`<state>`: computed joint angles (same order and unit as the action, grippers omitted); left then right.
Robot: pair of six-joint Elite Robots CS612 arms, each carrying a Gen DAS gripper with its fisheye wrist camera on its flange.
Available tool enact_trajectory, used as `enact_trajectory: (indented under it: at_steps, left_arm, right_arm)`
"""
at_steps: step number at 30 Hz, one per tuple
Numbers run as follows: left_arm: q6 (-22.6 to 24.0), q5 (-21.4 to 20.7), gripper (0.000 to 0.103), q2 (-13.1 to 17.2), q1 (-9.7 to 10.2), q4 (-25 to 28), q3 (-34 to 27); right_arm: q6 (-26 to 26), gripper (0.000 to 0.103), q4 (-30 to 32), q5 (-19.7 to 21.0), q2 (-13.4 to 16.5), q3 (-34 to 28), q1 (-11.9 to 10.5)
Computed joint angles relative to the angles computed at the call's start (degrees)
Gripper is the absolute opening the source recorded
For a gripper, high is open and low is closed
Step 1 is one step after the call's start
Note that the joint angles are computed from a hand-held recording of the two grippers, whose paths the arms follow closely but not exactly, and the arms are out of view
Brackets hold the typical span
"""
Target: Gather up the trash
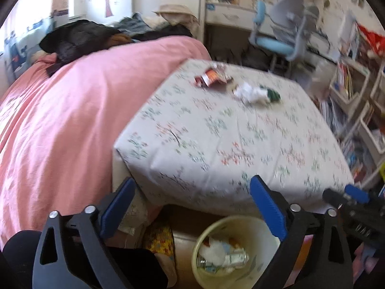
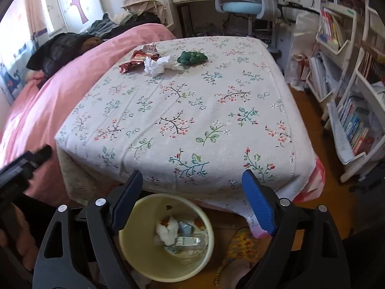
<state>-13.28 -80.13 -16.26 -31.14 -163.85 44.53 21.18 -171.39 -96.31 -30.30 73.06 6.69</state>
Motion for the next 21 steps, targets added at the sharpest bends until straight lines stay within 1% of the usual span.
enact_trajectory:
  at_steps: [3,10,12,15,18,21]
  left_arm:
    - [-0.2,0.7,0.095,-0.3,0.00,-2.7,1.0]
    - [1.3,0.7,0.095,-0.1,-0.02,-3.7,0.9]
    - [1.6,0.9,0.095,0.0,-0.01,-4.0,0.8]
    - [1.2,0.3,0.095,0.0,0.13,-4.4,0.8]
    - [0.7,-0.3,0.095,0.0,0.25,-4.3,0.8]
    - [2.2,0.7,0.095,-0.4,-0.03,-7.0,2.0]
  right_arm:
    - [-0.8,0.085,-0.7,-1.9,0.2,-0.1,0.3]
    - [-0.6,0.088,-3.6,-4.9,0.3,0.6,0.6]
    - [-0.2,0.090,-4.3,-4.9,0.4,0.7,0.5]
    - [0.5,0.090,-4.1,-4.6,0.5,0.7,0.3]
    - [0.1,0.090,-2.8,-6.1,0.8,0.0,0.7]
    - [-0.8,0.090,-2.4,-7.9,1.2,-0.8,1.1]
